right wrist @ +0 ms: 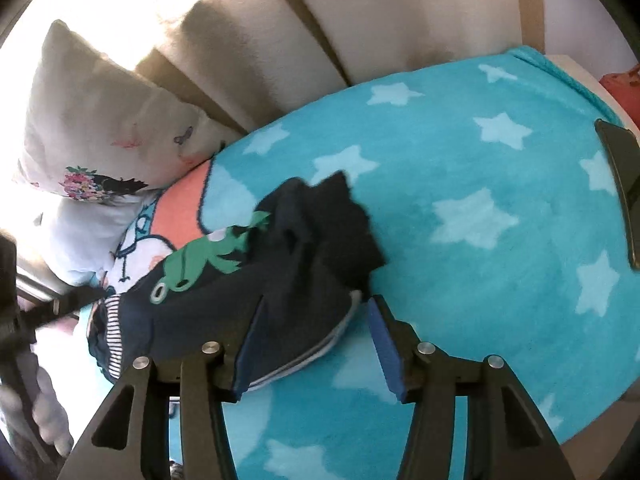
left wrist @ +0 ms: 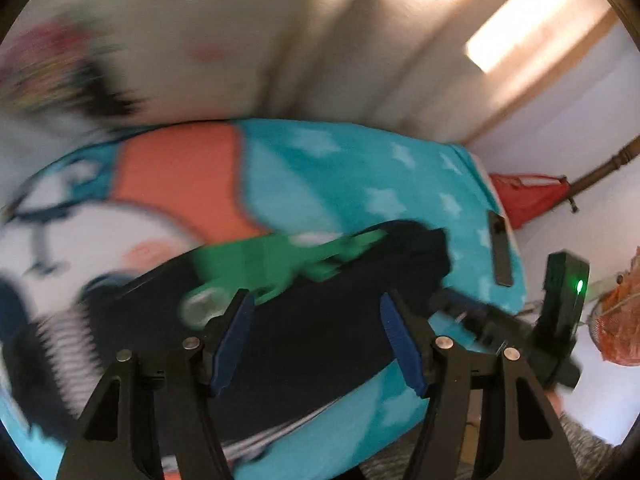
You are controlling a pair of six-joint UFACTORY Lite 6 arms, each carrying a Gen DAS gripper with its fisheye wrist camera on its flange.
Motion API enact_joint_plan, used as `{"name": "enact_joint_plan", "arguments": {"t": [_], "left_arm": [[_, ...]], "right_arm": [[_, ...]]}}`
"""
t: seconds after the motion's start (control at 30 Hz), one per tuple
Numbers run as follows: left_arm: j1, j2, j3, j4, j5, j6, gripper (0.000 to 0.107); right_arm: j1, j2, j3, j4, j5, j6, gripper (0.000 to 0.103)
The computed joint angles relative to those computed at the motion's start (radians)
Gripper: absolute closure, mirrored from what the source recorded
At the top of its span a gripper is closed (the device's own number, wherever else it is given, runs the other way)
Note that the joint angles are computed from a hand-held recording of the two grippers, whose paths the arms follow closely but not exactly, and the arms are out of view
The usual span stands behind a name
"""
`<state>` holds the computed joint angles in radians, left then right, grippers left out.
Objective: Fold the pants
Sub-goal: 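Grasp the folded pants edge with both grippers and lift it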
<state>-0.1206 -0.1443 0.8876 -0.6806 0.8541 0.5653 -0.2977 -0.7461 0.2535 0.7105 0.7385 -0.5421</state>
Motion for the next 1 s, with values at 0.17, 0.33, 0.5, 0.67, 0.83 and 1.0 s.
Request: {"name": "enact_joint_plan", "arguments": {"t": [0.17,0.33,0.5,0.67,0.83,1.0], "left_arm": [[-0.244,0.311,0.242,-0.067,-0.077,-0.093,0.042],[-0.351,0.632,0.527,-0.060,-0.042,-0.149,0.042],[-0.428,0.814,0.711,0.049,0.005,-0.230,0.042],[-0.458,0.819,0.736,0.080,0.022,-0.242,0.088],[-0.396,0.698,0.590,-0.012,-0.012,-0.162,0.091],[-0.263,0.510,0.382,-0.154,-0.008,-0.001,0.091]], "right_arm": [[-0.181,0.108,0.002,0.108,0.063,-0.300,0.046],[-0.176,0.262,-0.007,0.264,0.030,-0.522,0.046],[-0.190,0.347,-0.016,0.414,0.024,-0.688,0.046],[-0.190,0.428,0.007,0.445,0.044,-0.749,0.081],[-0.192,0.372,0.010,0.412,0.082,-0.704,0.086],[-0.043,0.212,0.028,0.347,0.078,-0.539,0.086]]}}
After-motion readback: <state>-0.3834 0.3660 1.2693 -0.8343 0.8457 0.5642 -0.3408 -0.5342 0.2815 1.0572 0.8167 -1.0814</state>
